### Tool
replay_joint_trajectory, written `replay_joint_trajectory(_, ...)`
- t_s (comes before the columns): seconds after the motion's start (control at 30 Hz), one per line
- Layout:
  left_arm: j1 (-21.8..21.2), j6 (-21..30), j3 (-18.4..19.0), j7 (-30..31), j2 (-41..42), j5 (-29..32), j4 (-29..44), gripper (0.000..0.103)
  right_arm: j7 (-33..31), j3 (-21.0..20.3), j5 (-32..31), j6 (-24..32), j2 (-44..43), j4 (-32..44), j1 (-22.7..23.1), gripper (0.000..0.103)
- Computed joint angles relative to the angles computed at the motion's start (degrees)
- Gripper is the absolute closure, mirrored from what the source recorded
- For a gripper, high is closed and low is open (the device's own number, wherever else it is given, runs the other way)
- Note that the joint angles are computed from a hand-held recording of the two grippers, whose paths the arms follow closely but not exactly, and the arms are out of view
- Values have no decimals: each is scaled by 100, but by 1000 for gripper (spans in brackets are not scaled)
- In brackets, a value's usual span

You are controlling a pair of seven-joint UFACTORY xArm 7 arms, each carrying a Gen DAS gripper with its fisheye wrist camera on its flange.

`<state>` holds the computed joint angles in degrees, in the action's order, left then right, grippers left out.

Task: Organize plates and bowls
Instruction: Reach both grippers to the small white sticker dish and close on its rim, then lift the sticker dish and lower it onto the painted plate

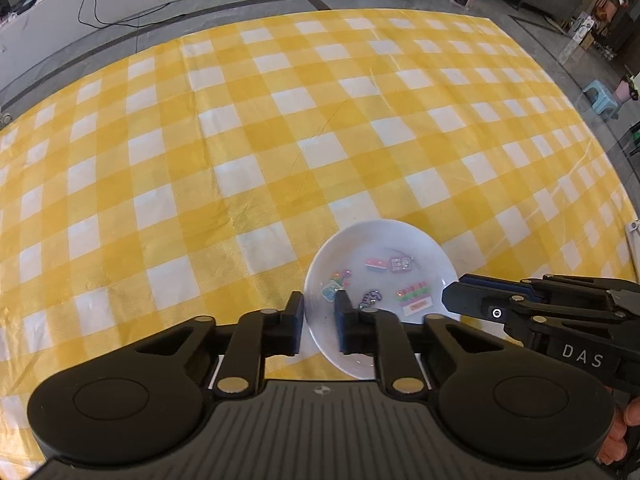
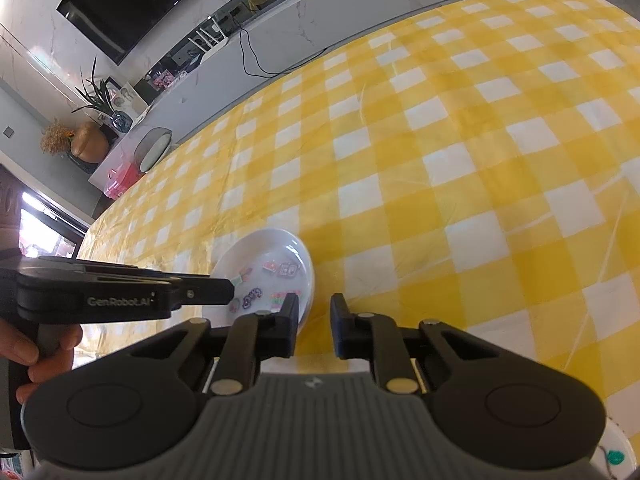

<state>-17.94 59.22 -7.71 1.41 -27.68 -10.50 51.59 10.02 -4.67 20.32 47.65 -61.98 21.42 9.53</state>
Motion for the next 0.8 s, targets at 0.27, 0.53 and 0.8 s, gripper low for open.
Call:
replay_joint_trajectory(0.27,-2,47,-131,-186,88,169,166,97,107,66,-43,142,-102,14,-36,99)
replay_joint_trajectory(0.53,-52,222,-207,-578,-210,175,246,100,343,-14,-65,504,-262,177,-146,101)
replay_joint_trajectory(0.8,-126,436,-413,-1184,-690,201,341,101,428,-131,-114,1200,-736,389,-290,101)
